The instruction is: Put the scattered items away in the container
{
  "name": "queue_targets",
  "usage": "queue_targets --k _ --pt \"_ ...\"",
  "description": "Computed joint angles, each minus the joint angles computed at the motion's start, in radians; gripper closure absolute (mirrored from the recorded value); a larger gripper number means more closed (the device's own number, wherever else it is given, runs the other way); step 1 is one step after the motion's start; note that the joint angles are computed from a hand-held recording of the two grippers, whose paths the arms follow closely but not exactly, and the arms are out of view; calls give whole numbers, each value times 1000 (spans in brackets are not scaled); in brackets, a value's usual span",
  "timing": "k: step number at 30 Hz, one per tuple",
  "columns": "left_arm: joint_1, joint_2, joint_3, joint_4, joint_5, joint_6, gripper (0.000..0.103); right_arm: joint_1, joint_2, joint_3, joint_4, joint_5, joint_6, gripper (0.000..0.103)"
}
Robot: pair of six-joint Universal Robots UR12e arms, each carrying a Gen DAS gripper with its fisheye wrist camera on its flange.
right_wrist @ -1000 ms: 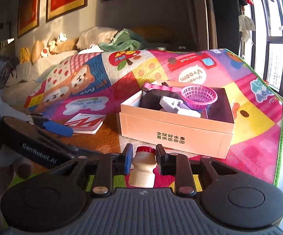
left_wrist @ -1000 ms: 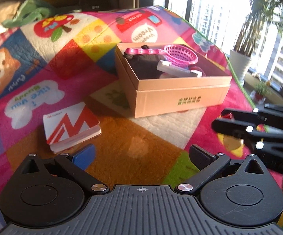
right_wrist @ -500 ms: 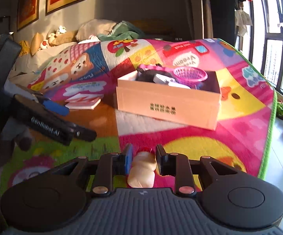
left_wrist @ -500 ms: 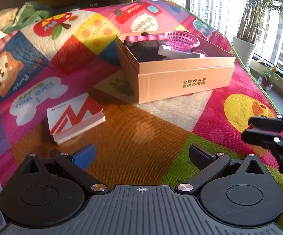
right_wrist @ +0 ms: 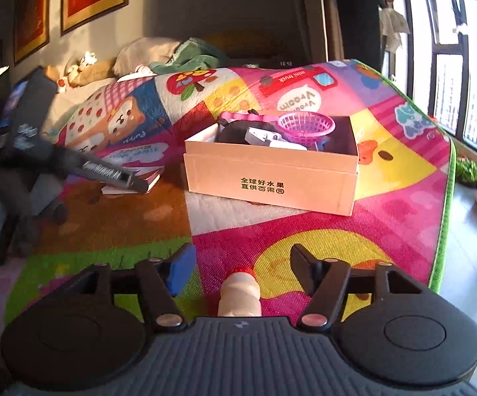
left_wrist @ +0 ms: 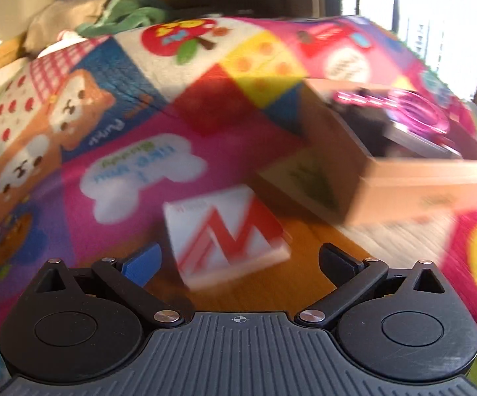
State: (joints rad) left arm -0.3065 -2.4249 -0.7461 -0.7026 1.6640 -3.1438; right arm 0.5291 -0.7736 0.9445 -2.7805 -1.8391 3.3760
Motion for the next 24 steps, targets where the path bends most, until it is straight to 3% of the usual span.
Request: queue_targets --k 6,8,12,15,16,20,24 --pt "7 -109 217 -173 -1 8 0 3 4 -6 12 -28 9 19" --pt "11 -122 238 -208 -12 15 0 3 3 -4 19 -27 7 18" --pt "28 -77 142 -134 -86 11 0 3 3 -4 30 -22 3 16" --pt "32 -38 52 -52 -106 50 3 3 6 -10 41 -21 3 16" --pt "34 -25 25 -26 -113 54 9 3 7 -11 40 -21 1 16" --pt "37 25 -65 21 -152 70 10 6 5 -9 28 -29 -13 16" --pt "38 105 -208 76 -276 185 9 8 6 -19 41 -27 -37 18"
